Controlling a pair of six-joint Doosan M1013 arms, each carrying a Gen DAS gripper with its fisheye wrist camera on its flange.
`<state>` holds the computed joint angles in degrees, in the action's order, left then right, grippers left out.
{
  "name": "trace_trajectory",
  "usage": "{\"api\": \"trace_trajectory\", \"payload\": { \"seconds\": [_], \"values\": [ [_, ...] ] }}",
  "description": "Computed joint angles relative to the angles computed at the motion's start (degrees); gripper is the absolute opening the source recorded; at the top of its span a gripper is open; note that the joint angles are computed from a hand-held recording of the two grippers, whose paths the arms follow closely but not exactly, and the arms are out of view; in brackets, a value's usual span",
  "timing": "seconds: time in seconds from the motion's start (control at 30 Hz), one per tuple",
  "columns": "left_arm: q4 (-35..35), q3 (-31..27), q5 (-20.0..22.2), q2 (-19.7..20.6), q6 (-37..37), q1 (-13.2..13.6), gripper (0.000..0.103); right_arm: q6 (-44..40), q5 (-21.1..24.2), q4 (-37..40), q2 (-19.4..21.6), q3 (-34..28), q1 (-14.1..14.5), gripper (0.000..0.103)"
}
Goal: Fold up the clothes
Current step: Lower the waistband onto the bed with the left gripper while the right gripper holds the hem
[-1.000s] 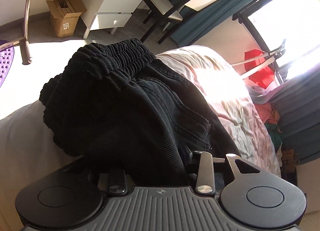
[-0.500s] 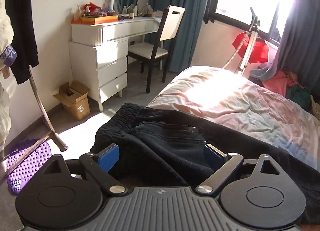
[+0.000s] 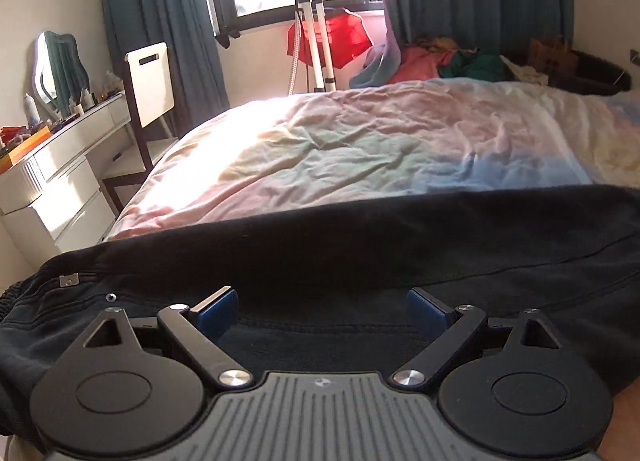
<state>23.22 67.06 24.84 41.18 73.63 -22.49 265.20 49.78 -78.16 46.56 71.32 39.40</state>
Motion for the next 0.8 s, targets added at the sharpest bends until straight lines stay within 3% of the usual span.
{"api": "trace_trajectory", "payload": {
  "seconds": [0.07,0.13,0.3,0.53,0.8],
  "values": [
    [-1.4,-1.0,1.1,1.8,0.0,0.0,0.093,-2.0,-0.1,0.5,0.0,-0.2,0.0,0.013],
    [-3.2,-0.1,-0.9,2.5,1.6,0.7,0.094,-4.3,0.3,1.1,0.3,-0.8,0.0,0.013],
    [-6.6,1.0,-2.3,1.9,5.4,1.4,0.093,-9.8,3.1,2.0,1.0,-3.4,0.3,0.013],
    [-9.8,0.8,-1.1,1.4,9.4,1.9,0.093,-27.9,10.1,6.7,3.3,-11.0,1.0,0.013],
    [-12.6,0.4,-0.2,0.5,9.5,2.5,0.093,-47.6,16.9,2.3,6.7,-22.9,3.2,0.013]
  ]
}}
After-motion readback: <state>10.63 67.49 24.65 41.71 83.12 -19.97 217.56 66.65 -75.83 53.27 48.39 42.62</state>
